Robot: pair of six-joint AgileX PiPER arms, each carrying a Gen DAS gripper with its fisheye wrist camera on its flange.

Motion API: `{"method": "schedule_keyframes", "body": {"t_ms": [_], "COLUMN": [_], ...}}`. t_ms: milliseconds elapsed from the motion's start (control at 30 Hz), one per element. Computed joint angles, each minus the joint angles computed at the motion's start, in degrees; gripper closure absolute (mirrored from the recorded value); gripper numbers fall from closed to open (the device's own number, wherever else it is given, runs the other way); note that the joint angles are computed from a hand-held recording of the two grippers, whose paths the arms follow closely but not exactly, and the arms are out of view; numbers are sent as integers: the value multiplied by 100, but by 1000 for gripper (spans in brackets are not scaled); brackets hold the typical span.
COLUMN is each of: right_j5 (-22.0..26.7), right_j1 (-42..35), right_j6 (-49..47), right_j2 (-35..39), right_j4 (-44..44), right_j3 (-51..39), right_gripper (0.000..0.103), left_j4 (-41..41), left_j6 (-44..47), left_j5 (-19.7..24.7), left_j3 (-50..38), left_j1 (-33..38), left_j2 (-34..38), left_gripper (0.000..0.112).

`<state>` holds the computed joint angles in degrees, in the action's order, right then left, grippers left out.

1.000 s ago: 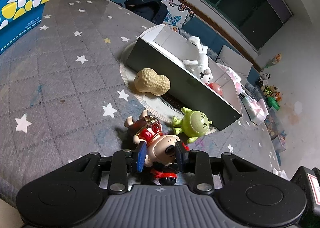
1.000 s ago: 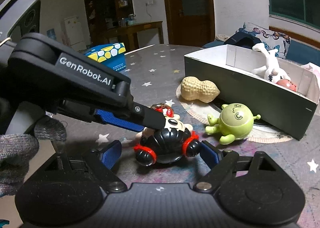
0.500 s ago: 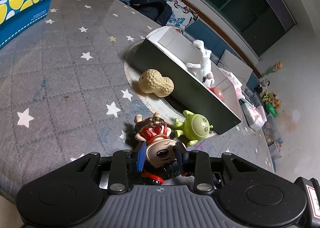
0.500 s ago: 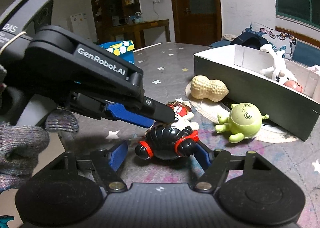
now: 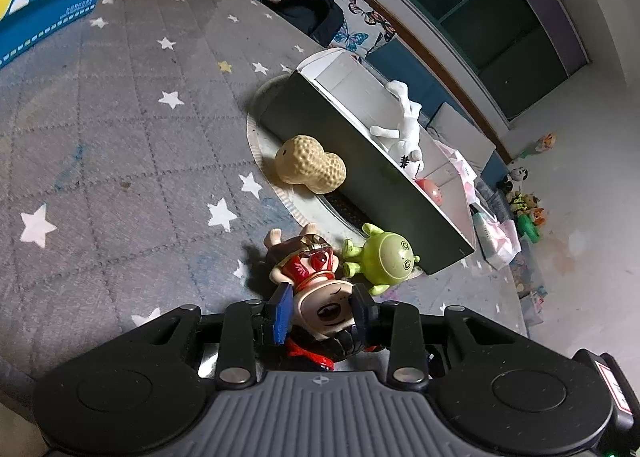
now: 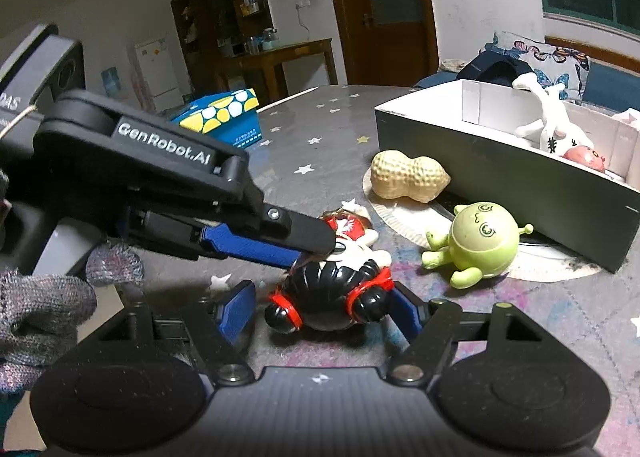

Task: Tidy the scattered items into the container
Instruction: 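Lift the cartoon figure with the right gripper toward the box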

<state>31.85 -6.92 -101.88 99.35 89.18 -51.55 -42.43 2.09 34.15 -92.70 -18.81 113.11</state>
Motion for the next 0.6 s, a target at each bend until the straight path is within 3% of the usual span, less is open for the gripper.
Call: {"method": "schedule_keyframes", "body": {"t_ms": [267,600], "right_j5": [-15,139], "right_j1": [54,-28], "right_j6": [217,791], "right_j2": [151,284], "right_j4": [-209,-643], "right_j3": [-247,-456], "right_gripper": [29,38], "left_j4": [-434,-540], "left_j6": [248,339], "left_j5": [54,23], "left_j3": [-81,-149], "left_j1": [104,109], "left_j2": [151,254], "left_gripper": [75,72]}}
